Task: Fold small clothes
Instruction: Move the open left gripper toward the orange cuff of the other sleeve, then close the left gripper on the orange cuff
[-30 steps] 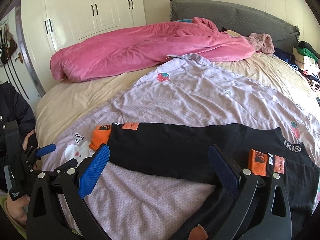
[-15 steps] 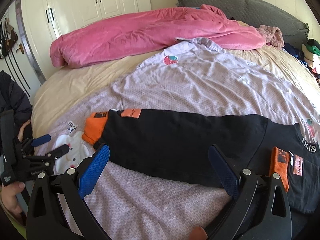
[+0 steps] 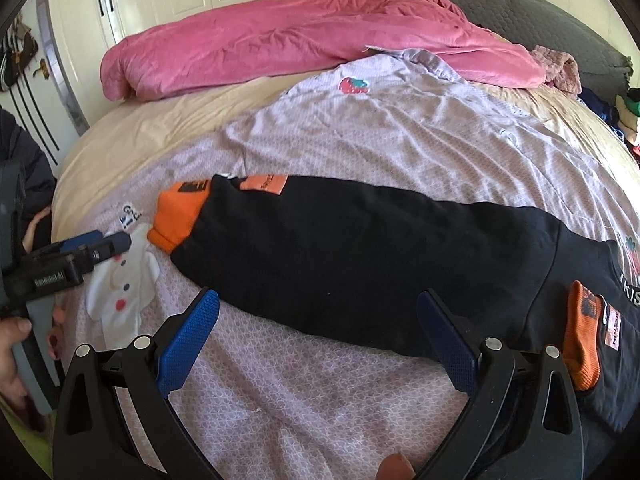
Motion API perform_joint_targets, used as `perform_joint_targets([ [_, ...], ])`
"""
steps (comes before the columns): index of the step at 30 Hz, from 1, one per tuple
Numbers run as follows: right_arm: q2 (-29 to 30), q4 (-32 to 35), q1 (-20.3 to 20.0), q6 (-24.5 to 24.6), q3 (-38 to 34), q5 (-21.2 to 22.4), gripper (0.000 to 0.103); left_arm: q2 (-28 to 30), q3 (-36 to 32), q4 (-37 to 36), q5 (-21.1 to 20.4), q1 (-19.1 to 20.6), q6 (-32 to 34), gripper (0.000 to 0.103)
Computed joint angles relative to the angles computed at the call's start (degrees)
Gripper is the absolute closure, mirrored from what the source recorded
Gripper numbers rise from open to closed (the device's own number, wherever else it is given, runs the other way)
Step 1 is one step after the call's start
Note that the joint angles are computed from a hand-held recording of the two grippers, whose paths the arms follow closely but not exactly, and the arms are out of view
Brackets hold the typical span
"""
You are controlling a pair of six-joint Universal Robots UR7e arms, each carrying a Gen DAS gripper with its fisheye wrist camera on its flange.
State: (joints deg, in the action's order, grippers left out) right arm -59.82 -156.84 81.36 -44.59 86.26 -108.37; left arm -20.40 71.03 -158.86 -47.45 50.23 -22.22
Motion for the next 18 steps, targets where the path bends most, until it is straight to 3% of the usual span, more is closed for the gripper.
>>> perform_joint_targets([
  [6,0.9,0.3,0.0,-0.3,-0.1,-0.5,0.004,0.8,-1.8,-1.4,-5.5,0.7,0.4,0.046],
  [14,1.2,-0.6,-0.1,-0.6,-0.6,-1.7,0.004,4.8,-10.0,1.9,-10.4,1.5,1.1,0.052],
  [16,1.1,-0.8,-0.3,-0.7,-0.7,-1.8,0.004,6.2,-12.7,3.5,-12.5,2.2,-0.4,0.063],
  [18,1.0,-0.9,-0.5,-0.7,-0.9,-1.8,0.004,7.5,-14.8,3.6,-14.0,2.7,-1.2,0.065],
])
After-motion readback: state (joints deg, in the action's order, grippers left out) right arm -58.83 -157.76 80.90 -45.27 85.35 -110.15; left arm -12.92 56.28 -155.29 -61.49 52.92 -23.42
